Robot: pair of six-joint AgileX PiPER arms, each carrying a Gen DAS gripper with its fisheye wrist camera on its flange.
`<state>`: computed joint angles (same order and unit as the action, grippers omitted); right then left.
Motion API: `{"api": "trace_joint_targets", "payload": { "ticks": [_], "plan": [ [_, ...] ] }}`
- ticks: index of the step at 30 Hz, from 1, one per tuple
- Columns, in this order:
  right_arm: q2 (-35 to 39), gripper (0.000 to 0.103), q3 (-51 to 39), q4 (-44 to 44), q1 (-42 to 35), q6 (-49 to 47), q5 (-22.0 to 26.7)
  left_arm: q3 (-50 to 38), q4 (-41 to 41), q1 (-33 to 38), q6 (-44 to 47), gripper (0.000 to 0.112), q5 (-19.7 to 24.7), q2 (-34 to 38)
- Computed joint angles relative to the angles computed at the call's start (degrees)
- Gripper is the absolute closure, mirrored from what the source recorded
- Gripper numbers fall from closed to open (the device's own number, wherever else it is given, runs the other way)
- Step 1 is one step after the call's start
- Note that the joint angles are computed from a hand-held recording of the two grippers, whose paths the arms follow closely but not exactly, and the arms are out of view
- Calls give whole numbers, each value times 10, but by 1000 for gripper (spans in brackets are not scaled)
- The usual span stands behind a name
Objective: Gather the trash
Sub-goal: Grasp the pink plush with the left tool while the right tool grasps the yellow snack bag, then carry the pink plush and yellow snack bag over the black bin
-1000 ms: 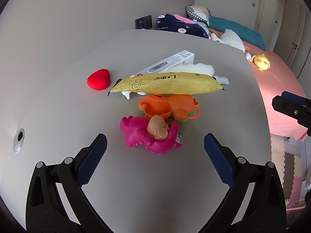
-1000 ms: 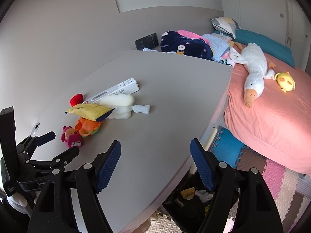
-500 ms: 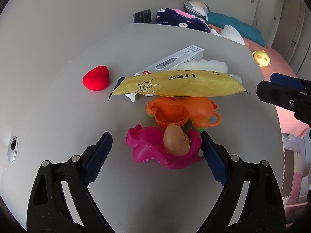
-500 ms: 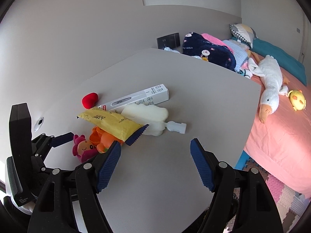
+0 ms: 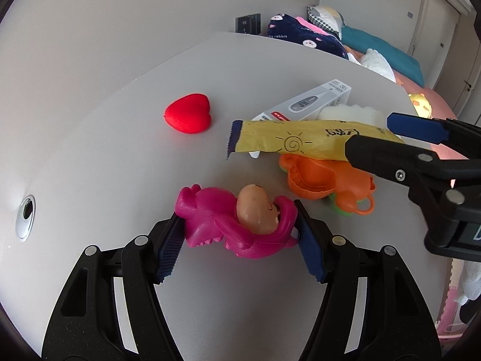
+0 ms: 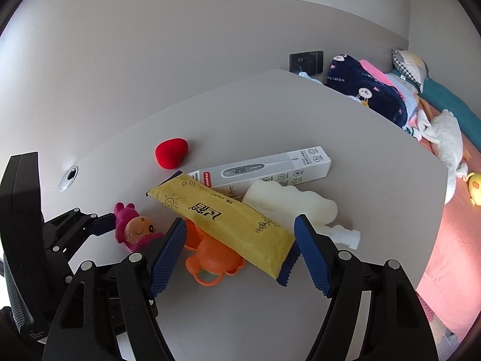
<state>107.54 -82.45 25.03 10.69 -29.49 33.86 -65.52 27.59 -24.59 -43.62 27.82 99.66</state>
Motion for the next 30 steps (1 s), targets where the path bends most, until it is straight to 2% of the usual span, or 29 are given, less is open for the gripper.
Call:
{"api": "trace_joint_targets", "payload": {
  "ticks": [6, 8, 9, 10, 11, 18, 20, 25, 30],
  "plan": [
    [41, 32, -36, -33, 4, 33, 14, 10, -14, 13, 5, 47, -3, -6],
    [31, 45, -19, -18, 3, 17, 0, 13, -14, 12, 5, 47, -3, -8],
    [29, 51, -16, -6, 0, 7, 1, 13, -13, 11, 4, 47, -2, -9],
    [28, 63, -16, 8, -5, -3, 8, 14, -10, 10, 0, 47, -1, -9],
    [27, 69, -18, 20, -9, -11, 16, 15, -1, 9, -11, 47, 0, -11],
    [-3, 70, 15, 75, -25, -46, 8, 25, 65, 10, -122, 47, 1, -31],
    [-19, 70, 30, 102, -33, -60, 5, 35, 46, 23, -120, 47, -14, -45],
    [-57, 70, 64, 99, -37, -58, -10, 36, 48, 23, -124, 47, -10, -60],
    [-94, 70, 100, 103, -49, -64, -22, 29, 94, -5, -155, 47, 11, -69]
  ]
}}
